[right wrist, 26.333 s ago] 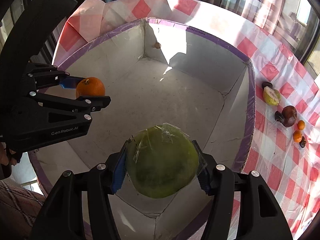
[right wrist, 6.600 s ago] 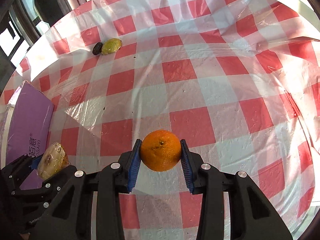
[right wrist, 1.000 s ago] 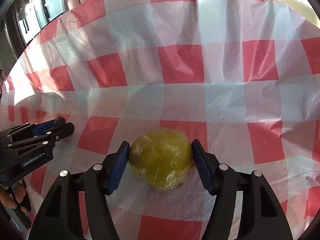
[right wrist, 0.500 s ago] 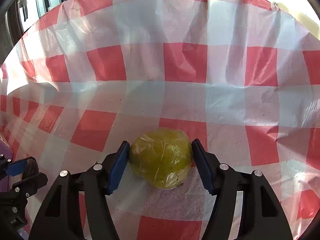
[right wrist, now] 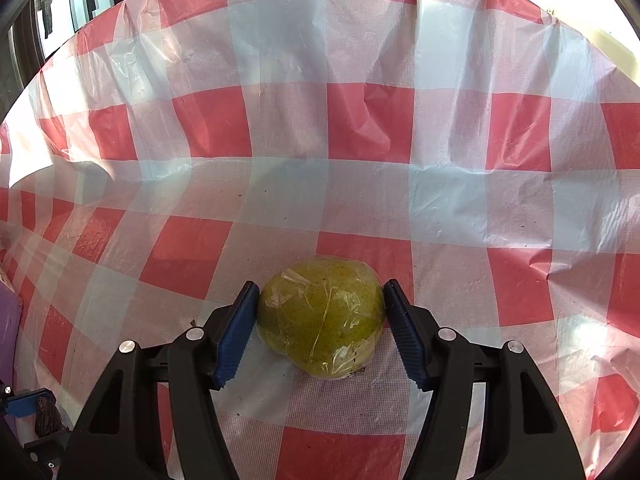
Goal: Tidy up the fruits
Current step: 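Carry the plum and wrapped melon over the white box and release them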
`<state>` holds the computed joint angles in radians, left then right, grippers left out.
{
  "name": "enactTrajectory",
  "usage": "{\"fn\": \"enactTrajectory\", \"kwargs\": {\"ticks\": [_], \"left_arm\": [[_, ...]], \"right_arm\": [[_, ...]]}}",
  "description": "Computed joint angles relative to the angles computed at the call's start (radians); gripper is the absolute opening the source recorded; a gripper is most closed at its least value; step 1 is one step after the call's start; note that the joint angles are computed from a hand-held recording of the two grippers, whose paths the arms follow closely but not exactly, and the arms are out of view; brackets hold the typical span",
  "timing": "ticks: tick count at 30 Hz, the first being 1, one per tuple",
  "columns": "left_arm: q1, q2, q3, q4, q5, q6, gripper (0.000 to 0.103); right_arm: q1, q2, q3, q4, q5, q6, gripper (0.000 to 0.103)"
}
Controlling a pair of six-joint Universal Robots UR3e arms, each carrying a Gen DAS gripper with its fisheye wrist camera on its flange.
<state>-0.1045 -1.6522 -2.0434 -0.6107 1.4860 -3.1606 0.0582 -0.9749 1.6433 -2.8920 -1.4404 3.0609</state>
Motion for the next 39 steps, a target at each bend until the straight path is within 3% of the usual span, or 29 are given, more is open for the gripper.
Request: {"fn": "enactTrajectory", "kwargs": {"ticks": [8, 16, 22, 29, 35, 39], "left_arm": [[-0.007, 0.157, -0.056, -0.149, -0.053, 0.069, 0.039], [-0.029, 0.302, -0.13, -0.263, -0.089, 0.136, 0.039], [-0.001, 0.477, -0.138, -0.408, -0.134, 0.25, 0.039], [0.118, 0.696, -0.119, -0.638, -0.205, 0.423, 0.039], [0.304, 0.884, -0.071, -0.883, -0.288, 0.65, 0.039], [0.535, 1.005, 0.015, -1.156, -0.364, 0.893, 0.039]], "right_arm": [[0.033, -0.402, 0.541, -0.13, 0.008, 0.195, 0.062], [0.018, -0.85, 0.841, 0.109, 0.003, 0.242, 0.062], [0.113, -1.06, 0.844, 0.291, -0.061, 0.342, 0.062], [0.286, -1.119, 0.801, 0.371, -0.177, 0.525, 0.062], [0.481, -1.06, 0.703, 0.403, -0.303, 0.666, 0.062], [0.582, -0.995, 0.609, 0.441, -0.35, 0.749, 0.062]]}}
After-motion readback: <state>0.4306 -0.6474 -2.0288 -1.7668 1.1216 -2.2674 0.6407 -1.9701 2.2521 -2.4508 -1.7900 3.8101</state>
